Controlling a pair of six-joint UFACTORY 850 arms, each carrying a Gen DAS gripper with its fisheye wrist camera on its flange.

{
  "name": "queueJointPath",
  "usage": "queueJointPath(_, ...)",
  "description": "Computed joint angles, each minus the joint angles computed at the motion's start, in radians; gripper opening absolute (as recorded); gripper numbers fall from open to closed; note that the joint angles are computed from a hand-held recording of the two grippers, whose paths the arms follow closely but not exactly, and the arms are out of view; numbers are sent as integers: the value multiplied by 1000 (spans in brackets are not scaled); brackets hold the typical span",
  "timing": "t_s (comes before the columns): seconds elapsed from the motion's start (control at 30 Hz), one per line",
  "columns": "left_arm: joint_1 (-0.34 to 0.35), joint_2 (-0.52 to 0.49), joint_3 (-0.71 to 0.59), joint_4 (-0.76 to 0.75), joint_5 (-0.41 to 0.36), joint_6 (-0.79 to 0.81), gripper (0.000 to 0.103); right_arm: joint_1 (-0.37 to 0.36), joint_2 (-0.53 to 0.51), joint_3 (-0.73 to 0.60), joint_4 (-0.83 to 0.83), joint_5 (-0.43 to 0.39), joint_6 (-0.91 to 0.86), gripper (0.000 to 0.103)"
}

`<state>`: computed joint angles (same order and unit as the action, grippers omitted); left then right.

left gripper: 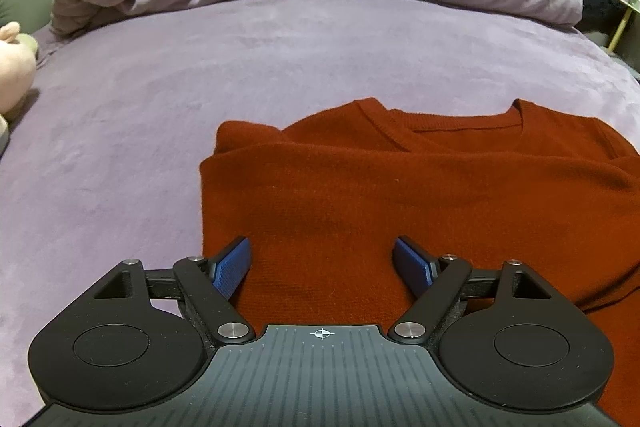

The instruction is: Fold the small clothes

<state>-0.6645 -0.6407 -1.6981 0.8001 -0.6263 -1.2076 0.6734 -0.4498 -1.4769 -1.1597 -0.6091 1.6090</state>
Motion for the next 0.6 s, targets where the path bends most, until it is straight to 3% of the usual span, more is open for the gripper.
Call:
queueJointPath(0.07, -2, -4, -6, -1, -10, 4, 85, 6, -27, -34, -6, -61, -31, 6)
queueJointPath(0.2, -1, 1, -2, -16, -8, 15, 86, 6, -116, -130, 135, -181, -236, 4)
queueJointPath(0.3, -1, 20, 9, -3, -6, -15, 83, 26, -126, -169, 102, -277, -159, 5)
queueJointPath(0.33, -1, 23, 10, 10, 1, -34, 83, 31, -112, -156, 71, -260, -104, 5)
queueJointPath(0.4, -1, 27, 14, 33, 44, -64, 83, 39, -88, -139, 32, -139, -47, 5)
queueJointPath(0.5, -3, -23, -52, -18, 43, 23, 83, 50, -114, -173, 86, 68, -163, 5)
queueJointPath(0.6, -7, -90, -119, -25, 18, 90, 87, 66, -192, -259, 132, 73, -291, 6)
